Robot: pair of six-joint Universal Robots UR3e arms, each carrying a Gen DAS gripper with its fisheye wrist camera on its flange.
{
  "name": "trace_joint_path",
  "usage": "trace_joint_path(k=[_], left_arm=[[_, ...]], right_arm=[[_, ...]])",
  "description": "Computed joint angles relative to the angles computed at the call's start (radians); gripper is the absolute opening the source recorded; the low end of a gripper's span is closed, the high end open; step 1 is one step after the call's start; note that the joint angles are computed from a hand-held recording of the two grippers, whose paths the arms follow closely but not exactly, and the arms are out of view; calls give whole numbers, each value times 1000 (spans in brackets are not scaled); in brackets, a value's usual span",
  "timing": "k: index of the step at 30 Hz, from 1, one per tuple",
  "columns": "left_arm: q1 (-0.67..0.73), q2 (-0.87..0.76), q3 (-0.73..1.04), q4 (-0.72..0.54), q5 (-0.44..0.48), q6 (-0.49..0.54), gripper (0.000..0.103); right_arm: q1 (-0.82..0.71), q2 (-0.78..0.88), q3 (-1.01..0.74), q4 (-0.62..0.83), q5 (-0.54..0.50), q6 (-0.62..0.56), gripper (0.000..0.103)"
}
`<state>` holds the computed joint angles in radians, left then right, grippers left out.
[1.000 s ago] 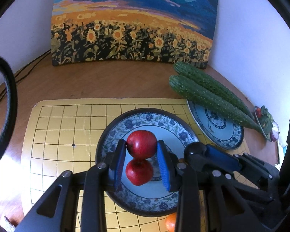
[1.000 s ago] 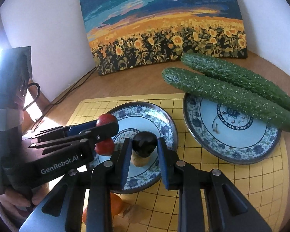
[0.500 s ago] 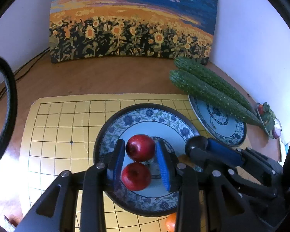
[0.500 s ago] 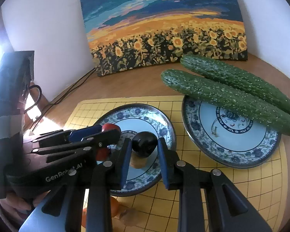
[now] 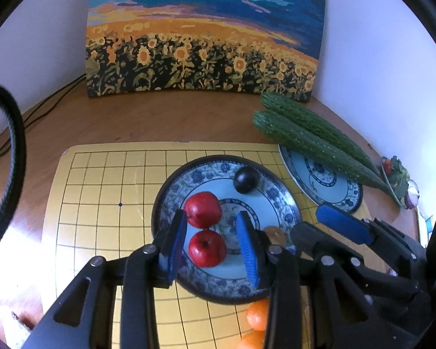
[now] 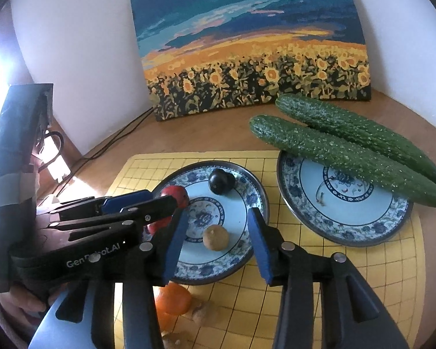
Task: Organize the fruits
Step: 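Carry the apple and black plum onto the plate and release both beside the first fruits, then withdraw both open tools from the plate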
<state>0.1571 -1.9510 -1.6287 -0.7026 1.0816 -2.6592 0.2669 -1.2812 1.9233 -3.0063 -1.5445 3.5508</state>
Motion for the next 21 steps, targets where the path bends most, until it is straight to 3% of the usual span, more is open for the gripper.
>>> trace_joint_path(k=[21], left_arm=[[134, 280, -262, -53, -76, 108, 40]], right_arm=[[119, -185, 96, 102, -118, 69, 46]])
